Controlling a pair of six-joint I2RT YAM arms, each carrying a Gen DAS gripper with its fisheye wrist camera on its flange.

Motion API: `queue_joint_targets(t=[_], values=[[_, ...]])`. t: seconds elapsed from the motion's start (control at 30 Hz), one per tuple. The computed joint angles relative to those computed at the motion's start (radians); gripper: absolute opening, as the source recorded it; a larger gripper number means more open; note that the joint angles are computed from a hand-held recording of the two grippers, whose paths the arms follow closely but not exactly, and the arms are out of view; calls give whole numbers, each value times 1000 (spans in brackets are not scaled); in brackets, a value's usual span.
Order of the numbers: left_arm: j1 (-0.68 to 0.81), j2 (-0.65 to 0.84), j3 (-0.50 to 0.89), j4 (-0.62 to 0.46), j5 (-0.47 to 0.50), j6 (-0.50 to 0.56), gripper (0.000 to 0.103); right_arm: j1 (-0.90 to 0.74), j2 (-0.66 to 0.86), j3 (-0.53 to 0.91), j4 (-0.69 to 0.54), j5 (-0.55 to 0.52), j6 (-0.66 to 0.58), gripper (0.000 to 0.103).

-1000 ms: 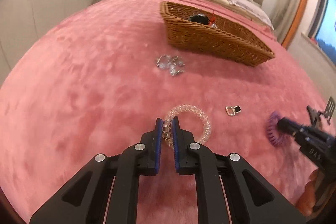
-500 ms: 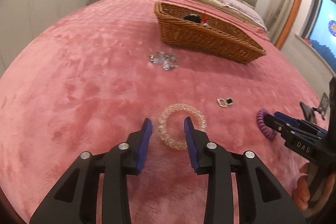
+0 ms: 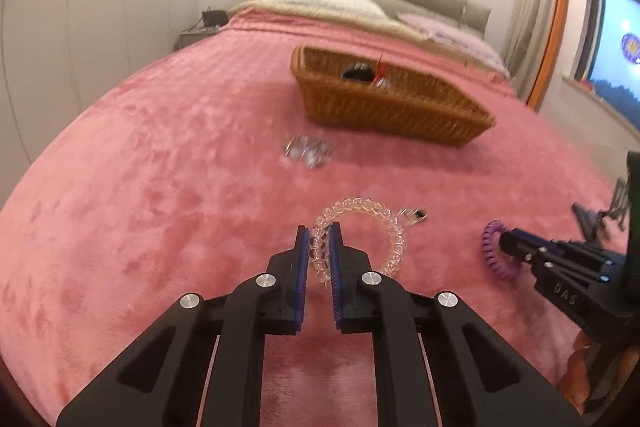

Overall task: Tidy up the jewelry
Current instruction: 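Drop bead bracelet from left tool into basket while right tool drops purple coil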

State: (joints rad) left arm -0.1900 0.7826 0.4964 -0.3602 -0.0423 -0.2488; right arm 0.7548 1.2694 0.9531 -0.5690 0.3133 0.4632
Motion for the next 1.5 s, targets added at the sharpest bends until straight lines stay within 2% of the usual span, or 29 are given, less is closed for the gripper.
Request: queue_joint_targets(t=[0.17, 0.33, 0.4, 0.5, 0.6, 0.83, 0.93, 1.13, 1.33, 1.37, 1.4, 1.47, 1.5], values=[[-37, -19, 90, 7, -2, 4, 8, 1, -102, 35, 40, 20, -48, 9], [-42, 118, 229, 88, 19, 30, 8, -82, -47, 160, 87, -27, -131, 9], [-39, 211, 305, 137, 23, 49, 8, -139, 17, 252, 99, -65, -172, 9], [-39, 363, 430, 199, 20, 50, 8, -194, 116, 361, 147, -69, -233, 9], [-30, 526, 555, 245, 34, 31, 8, -266, 247, 479, 159, -125, -233, 9], [-12, 869, 814, 228, 80, 30, 8, -369, 589, 791, 61, -216, -207, 9], [-4, 982, 887, 211, 88, 46, 8, -392, 696, 869, 26, -256, -189, 9], [14, 1088, 932, 181, 104, 64, 9, -381, 755, 856, 52, -240, -194, 9], [52, 1080, 908, 204, 176, 36, 12, -394, 761, 846, 64, -263, -171, 10], [59, 1074, 903, 205, 197, 36, 15, -397, 754, 835, 72, -269, -166, 12], [66, 1067, 896, 210, 222, 30, 24, -403, 752, 834, 75, -283, -163, 14], [75, 1055, 881, 218, 255, 16, 28, -410, 722, 790, 104, -312, -149, 39], [79, 1051, 880, 214, 272, 10, 31, -412, 710, 773, 114, -306, -140, 43]])
